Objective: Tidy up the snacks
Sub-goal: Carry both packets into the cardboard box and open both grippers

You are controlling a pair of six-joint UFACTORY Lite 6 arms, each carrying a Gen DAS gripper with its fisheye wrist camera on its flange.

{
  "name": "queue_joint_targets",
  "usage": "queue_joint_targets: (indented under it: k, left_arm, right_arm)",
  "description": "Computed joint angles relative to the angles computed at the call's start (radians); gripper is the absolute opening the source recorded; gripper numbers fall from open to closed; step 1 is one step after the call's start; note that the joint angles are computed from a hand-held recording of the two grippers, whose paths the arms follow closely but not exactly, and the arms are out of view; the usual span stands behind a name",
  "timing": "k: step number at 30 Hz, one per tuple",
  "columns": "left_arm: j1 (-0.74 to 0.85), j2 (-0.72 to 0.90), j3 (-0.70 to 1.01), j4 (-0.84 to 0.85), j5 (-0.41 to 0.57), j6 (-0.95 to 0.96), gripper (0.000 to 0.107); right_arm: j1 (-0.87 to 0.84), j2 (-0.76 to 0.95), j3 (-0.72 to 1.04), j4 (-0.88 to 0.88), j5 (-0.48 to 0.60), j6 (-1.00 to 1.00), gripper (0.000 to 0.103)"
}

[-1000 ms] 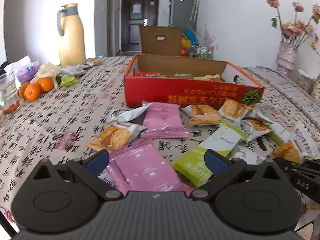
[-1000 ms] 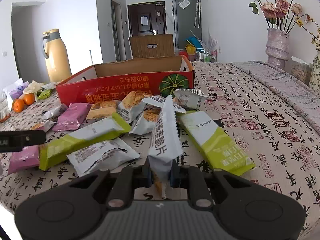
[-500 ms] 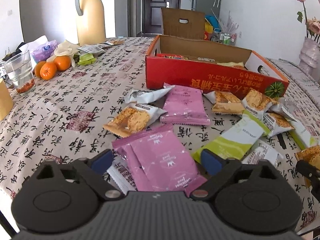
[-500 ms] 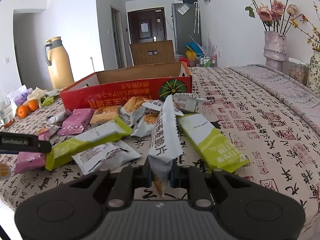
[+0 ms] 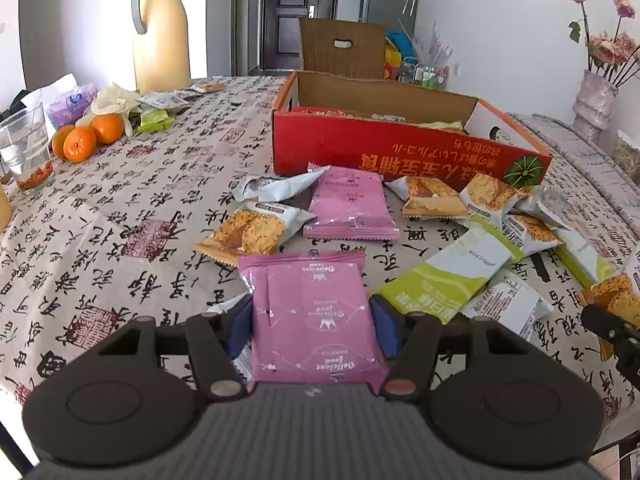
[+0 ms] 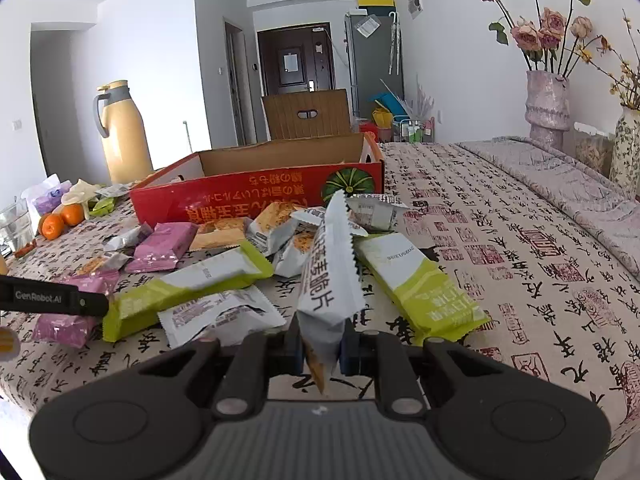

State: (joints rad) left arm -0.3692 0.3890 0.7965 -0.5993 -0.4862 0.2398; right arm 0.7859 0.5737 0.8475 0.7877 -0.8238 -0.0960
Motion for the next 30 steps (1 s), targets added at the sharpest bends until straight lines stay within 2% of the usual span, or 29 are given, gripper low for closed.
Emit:
queue_joint_targets:
  k: [14,22,30]
  left_arm:
    - [0.008,-0.143,-0.032,0.049,-0.042,0.029,0.062]
    - [0.003,-0.115,0.084,0.0,-0.014,0.115,0.062]
    - [-0.01,-0.011,0.264,-0.054,0.024,0.195,0.062]
  right_arm:
    - [0.022,-0.029,0.009,0.055,-0.028,-0.073,0.015]
    - [-0.023,-0.024,0.063,0.026,-0.023,-0.092,0.015]
    - [-0.09,0.016,0.188,-0.014,0.009,-0.149,0.015]
